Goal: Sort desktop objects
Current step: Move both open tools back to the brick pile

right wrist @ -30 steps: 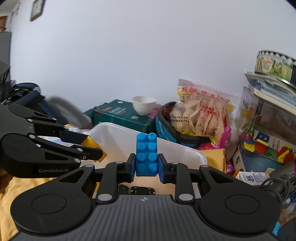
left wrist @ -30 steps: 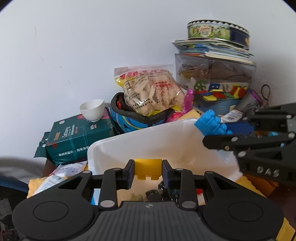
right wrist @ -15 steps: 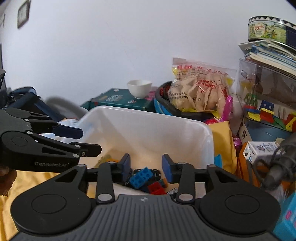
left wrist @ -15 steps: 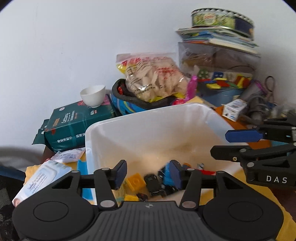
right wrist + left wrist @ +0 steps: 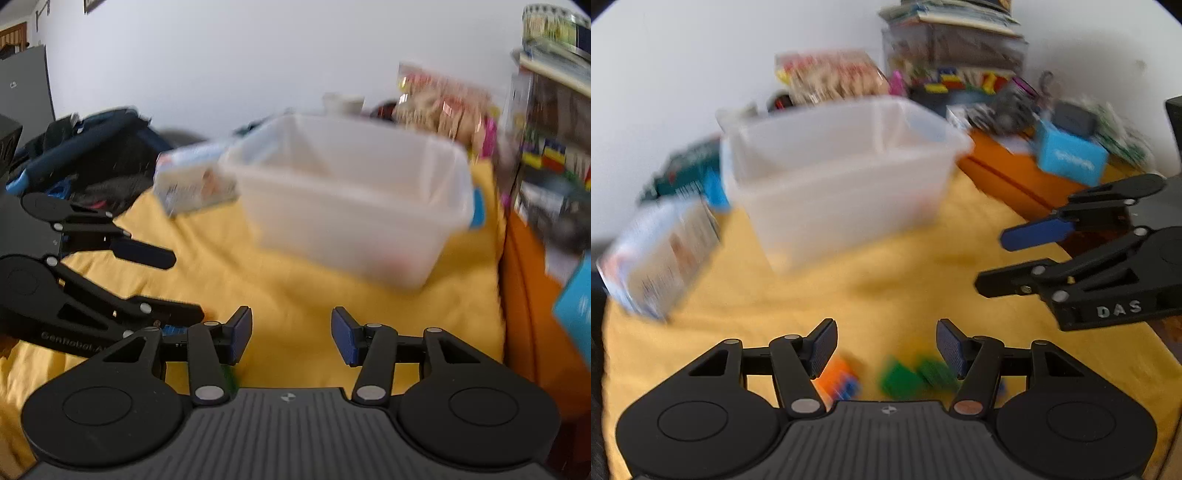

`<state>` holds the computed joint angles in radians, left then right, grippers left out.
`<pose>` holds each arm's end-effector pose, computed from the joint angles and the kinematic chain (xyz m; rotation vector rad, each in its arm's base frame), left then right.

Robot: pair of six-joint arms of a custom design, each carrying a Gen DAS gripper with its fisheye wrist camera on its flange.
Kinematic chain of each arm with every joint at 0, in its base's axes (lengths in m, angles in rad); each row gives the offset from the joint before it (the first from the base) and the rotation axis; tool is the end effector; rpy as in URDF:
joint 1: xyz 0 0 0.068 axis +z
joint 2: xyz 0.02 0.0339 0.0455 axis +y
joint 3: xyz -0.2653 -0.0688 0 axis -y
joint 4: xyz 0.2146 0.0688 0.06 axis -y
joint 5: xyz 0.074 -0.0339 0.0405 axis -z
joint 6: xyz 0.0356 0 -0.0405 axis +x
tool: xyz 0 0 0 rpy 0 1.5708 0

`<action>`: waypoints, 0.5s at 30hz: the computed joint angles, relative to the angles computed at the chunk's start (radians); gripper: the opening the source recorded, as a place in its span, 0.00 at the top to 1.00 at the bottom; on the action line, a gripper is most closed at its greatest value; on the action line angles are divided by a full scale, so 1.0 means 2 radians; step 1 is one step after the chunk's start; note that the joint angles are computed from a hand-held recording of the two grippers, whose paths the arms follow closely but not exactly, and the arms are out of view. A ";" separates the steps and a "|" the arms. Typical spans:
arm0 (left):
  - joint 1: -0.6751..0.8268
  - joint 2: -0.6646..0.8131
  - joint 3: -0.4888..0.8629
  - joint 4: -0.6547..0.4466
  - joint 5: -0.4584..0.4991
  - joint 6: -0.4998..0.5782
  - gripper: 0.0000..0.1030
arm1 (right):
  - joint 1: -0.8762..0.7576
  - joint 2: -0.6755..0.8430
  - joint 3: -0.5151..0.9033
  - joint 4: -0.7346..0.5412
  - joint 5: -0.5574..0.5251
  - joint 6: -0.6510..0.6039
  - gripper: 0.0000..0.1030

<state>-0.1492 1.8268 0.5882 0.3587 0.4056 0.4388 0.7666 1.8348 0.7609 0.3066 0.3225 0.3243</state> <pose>0.2767 -0.0558 0.1046 0.8586 2.2277 -0.3608 0.2396 0.2151 0.1348 -0.3481 2.2700 0.1864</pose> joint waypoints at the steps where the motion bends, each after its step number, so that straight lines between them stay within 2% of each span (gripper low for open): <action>1: 0.002 0.001 -0.015 0.007 0.003 0.003 0.39 | 0.006 0.002 -0.007 -0.001 -0.001 0.007 0.50; 7: 0.005 0.024 -0.069 0.049 -0.013 0.004 0.39 | 0.044 0.012 -0.037 -0.005 0.006 0.038 0.46; 15: 0.032 0.064 -0.078 0.064 -0.017 -0.010 0.39 | 0.065 0.044 -0.041 -0.001 0.015 0.068 0.49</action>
